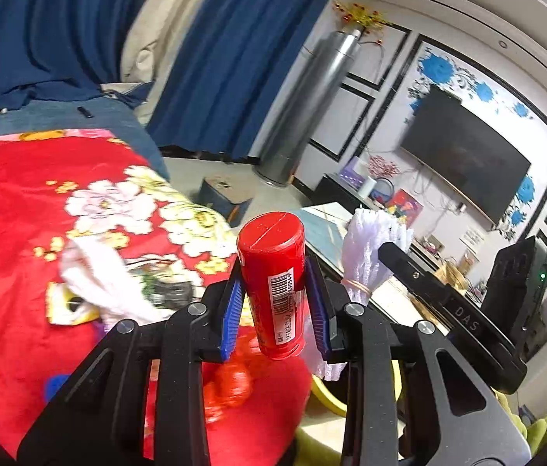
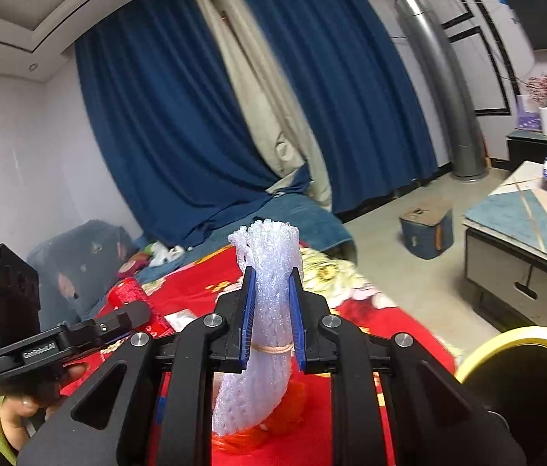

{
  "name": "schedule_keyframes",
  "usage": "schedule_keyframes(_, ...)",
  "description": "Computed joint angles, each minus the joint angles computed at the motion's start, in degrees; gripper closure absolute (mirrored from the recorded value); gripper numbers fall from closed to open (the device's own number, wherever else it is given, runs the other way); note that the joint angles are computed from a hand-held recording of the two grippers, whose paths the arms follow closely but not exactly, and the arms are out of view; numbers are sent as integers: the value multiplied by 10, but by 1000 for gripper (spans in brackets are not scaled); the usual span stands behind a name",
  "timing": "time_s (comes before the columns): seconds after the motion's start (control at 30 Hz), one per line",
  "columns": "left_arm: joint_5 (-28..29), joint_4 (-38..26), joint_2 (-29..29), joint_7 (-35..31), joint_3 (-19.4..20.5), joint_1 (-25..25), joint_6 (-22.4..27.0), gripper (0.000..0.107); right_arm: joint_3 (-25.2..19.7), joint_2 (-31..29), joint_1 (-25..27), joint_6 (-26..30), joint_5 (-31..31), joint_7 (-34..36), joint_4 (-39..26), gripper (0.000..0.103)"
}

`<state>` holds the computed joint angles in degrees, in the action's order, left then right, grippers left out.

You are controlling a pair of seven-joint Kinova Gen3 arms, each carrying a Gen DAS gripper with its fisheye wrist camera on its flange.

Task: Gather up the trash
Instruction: 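Carry the red tube and white mesh net over the yellow-rimmed bin with both tools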

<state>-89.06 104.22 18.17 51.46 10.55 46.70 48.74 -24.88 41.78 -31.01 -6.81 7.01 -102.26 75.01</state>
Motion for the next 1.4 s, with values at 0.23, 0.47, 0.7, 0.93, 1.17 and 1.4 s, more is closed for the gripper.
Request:
schedule_keyframes(0.23, -11, -53, 34, -36, -10, -2, -38, 84, 41, -31, 10, -35, -20, -21, 54, 87)
schedule_keyframes(0.47, 17, -117, 74, -99, -38, 11, -91, 84, 110, -63, -2, -75, -50, -32, 116, 87)
schedule_keyframes(0.7, 59, -184, 122, -165, -68, 20, -150, 84, 181, -79, -17, -106, -112, -21, 164, 87)
schedule_keyframes(0.93, 117, -244, 172, -234, -90, 23, -200, 84, 239, -83, -39, -127, -174, 14, 198, 87)
schedule_keyframes(1.17, 172, -295, 221, -292, -108, 21, -254, 84, 258, -66, -41, -125, -228, 64, 206, 87)
schedule_keyframes(1.4, 258, -347, 262, -400, -90, -2, -275, 84, 236, -51, -5, -97, -215, 53, 197, 87)
